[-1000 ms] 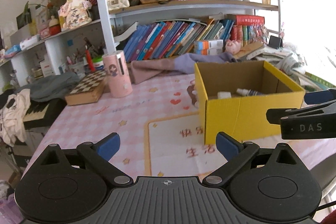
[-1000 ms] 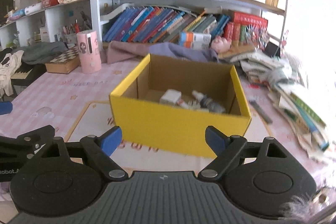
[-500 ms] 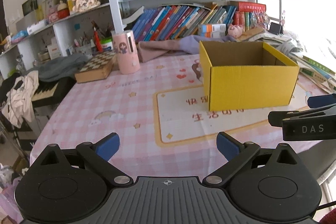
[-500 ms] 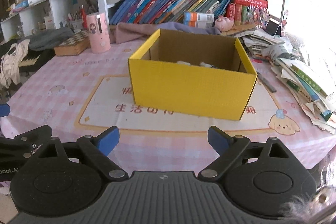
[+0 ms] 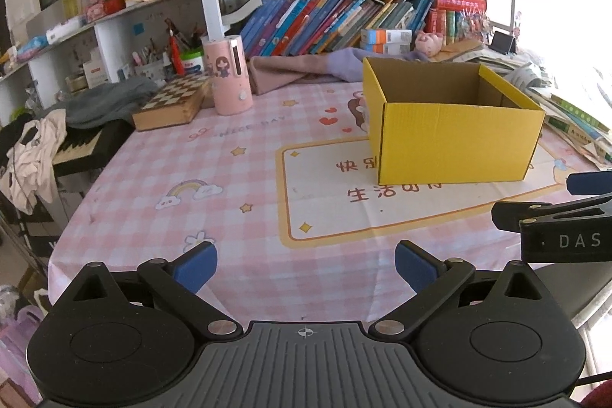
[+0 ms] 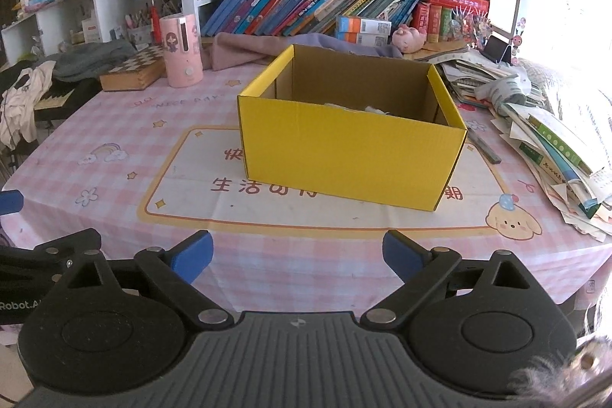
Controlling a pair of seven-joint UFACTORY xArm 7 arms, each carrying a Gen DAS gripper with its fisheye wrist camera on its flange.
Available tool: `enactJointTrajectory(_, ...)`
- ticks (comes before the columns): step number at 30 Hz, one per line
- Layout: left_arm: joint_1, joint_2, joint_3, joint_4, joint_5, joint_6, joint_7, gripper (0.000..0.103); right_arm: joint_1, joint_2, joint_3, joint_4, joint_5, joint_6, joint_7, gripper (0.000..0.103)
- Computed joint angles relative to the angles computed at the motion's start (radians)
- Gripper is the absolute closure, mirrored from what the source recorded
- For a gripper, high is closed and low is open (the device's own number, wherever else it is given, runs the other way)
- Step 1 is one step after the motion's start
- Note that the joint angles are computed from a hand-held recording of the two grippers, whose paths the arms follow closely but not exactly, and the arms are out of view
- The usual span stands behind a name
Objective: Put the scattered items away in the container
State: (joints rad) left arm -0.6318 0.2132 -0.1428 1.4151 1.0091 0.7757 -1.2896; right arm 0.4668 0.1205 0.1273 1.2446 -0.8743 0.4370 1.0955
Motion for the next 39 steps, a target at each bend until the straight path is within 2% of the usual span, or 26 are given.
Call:
enactJointTrajectory(5, -0.010, 0.015, 0.002, 0.022, -0.007, 0.044, 0.011, 0.002, -0.005, 0.001, -0.001, 0.000, 0.013, -0.006, -0.018, 0.007)
enactJointTrajectory(39, -0.023, 0.022, 0.004, 0.032, -0.021, 0.047, 0.016, 0.002, -0.015, -0.008, -0.001, -0.025, 0.063, -0.021, -0.061, 0.006)
